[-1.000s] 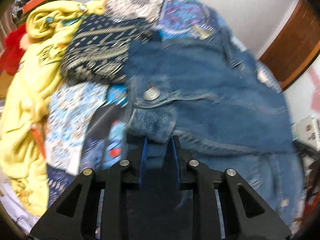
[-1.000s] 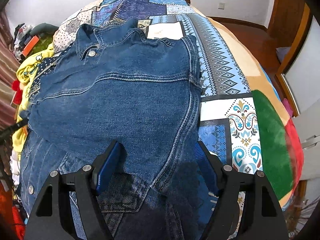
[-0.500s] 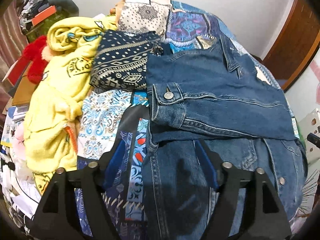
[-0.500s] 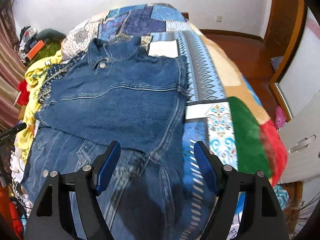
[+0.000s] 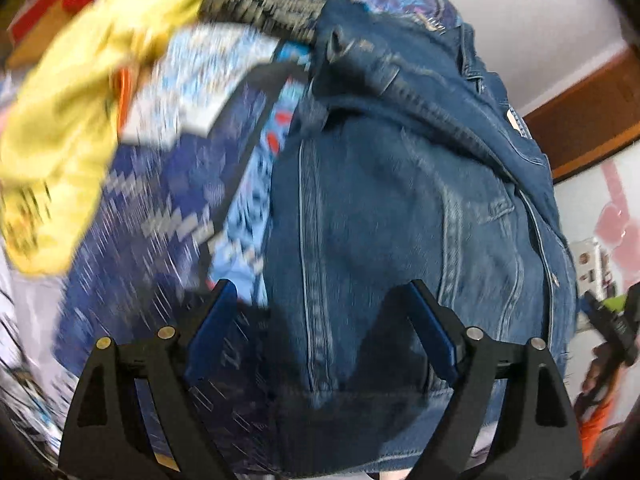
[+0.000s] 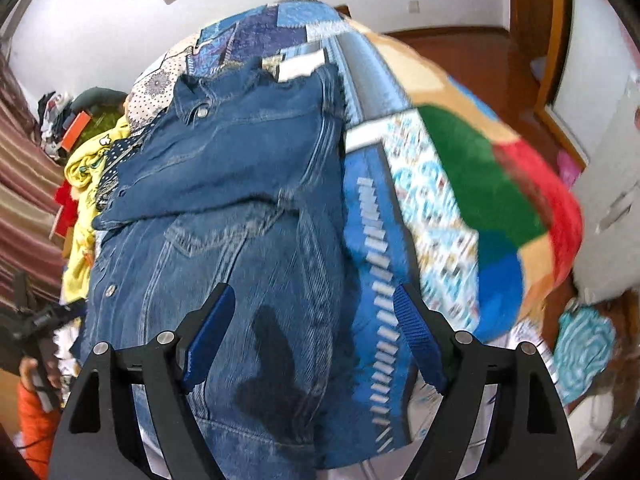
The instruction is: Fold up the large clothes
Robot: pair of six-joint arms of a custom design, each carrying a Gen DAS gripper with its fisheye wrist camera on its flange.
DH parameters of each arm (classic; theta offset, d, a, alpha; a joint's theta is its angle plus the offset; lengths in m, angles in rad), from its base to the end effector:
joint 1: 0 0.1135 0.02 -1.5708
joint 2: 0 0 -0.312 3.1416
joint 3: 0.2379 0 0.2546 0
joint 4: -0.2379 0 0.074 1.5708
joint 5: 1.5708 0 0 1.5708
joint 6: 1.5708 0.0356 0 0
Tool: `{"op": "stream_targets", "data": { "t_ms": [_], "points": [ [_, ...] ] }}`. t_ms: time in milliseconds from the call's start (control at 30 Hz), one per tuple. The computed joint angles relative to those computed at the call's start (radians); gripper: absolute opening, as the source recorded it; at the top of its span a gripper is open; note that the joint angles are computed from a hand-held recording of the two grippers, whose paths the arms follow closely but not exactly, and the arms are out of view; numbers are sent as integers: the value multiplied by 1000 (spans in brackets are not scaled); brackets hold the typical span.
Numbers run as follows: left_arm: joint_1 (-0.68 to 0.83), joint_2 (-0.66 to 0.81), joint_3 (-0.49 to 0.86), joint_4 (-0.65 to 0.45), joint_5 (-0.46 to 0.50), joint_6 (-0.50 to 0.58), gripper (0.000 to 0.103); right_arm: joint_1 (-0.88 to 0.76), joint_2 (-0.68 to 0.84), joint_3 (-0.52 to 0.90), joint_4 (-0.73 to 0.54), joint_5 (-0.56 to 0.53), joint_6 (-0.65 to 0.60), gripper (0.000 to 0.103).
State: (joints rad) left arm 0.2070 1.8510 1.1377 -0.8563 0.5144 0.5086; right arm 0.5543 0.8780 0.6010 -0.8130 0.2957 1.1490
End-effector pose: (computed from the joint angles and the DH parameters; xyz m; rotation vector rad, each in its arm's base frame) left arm 0.3293 0.0513 0.1918 0.4326 2.8435 -0.7080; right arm 0.1118 0.0570 0.2478 0.8520 2.4566 0.2243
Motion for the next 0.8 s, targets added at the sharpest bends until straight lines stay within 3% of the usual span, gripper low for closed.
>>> {"op": "stream_targets", "data": {
  "t_ms": [200, 367, 433, 500, 533, 600, 667, 700, 733, 800],
  "points": [
    [74, 38, -28, -58, 122, 17, 86, 40, -11, -60, 93, -52, 50, 79],
    [77, 25, -51, -124, 175, 99, 85, 20, 1, -98, 172, -93, 37, 81],
    [57, -15, -83, -91, 169, 83, 79, 35, -17, -104, 182, -81, 34, 78],
    [33, -32, -93, -59, 160, 45, 68, 69, -38, -114, 203, -45, 49, 72],
    [26, -37, -95, -53, 174, 27, 64, 84, -45, -118, 210, -28, 62, 65],
    [21, -45, -88, -54, 189, 6, 45, 105, -33, -113, 206, -3, 76, 48],
    [3, -51, -70, -45, 192, -22, 32, 117, -39, -112, 197, 13, 84, 27],
    [-2, -58, -62, -51, 201, -23, 24, 115, -46, -115, 202, 11, 81, 22],
    [-5, -61, -55, -52, 204, -24, 20, 100, -58, -115, 204, 1, 65, 13],
    [-3, -47, -26, -65, 220, -12, 19, 62, -81, -113, 216, -7, 27, 11]
  ]
}}
